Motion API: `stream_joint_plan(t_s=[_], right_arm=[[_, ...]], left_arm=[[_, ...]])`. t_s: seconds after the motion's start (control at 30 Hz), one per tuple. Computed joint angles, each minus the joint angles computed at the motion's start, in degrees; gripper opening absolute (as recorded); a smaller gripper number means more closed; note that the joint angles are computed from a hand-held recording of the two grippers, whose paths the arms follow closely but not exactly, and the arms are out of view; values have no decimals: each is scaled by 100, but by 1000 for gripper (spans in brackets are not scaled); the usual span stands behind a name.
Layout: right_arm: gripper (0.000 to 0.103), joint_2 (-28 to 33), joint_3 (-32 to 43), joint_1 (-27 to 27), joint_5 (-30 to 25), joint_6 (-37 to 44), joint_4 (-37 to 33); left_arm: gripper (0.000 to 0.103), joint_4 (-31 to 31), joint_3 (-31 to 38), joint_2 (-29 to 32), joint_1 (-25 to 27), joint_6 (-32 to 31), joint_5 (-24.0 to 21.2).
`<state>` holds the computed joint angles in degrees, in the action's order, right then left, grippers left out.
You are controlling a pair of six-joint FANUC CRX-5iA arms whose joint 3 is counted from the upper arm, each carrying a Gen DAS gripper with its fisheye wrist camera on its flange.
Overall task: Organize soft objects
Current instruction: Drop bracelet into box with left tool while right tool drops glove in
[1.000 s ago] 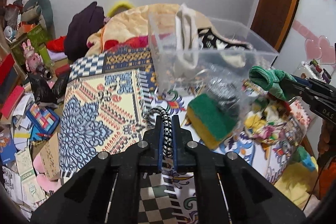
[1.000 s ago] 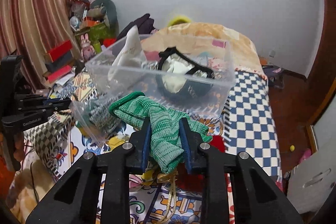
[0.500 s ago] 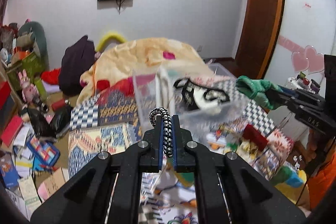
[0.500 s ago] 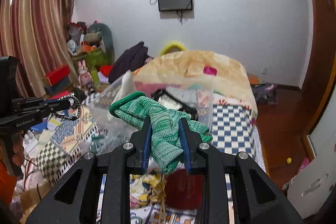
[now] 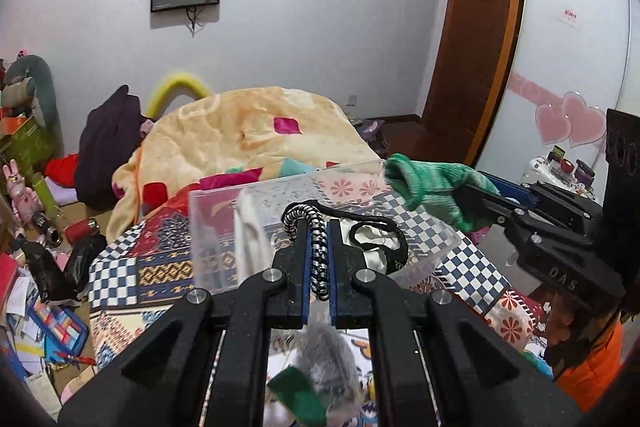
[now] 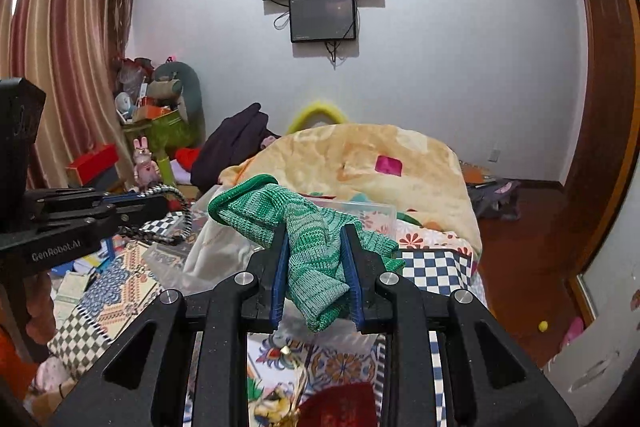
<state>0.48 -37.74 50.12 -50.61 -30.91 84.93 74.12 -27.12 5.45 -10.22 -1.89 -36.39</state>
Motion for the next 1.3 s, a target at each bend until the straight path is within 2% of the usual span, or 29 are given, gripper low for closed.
stream_joint_plan(t_s=[0.1, 0.43, 0.7, 0.83, 1.03, 1.1, 1.3], right_arm=[[23, 90, 80, -77, 82, 141, -109], [23, 453, 385, -302, 497, 851, -813], [26, 617, 613, -294, 664, 1515, -1561], [29, 573, 601, -179, 578, 1594, -1644], [38, 566, 633, 17, 194, 1729, -1689], [38, 510, 587, 47, 166, 1700, -1638], [46, 225, 343, 242, -89, 1387, -1405]], left_arm=[[6, -264, 213, 207, -139, 247, 117], [6, -1675, 1002, 928, -164, 1617, -128], [9, -2338, 1204, 1027, -122, 2036, -299], [15, -2225, 1049, 936, -98, 1865, -176], [18, -1868, 769, 683, 23, 1531, -222], [25, -1613, 624, 556, 81, 1339, -295], [34, -1008, 204, 127, 170, 800, -362]])
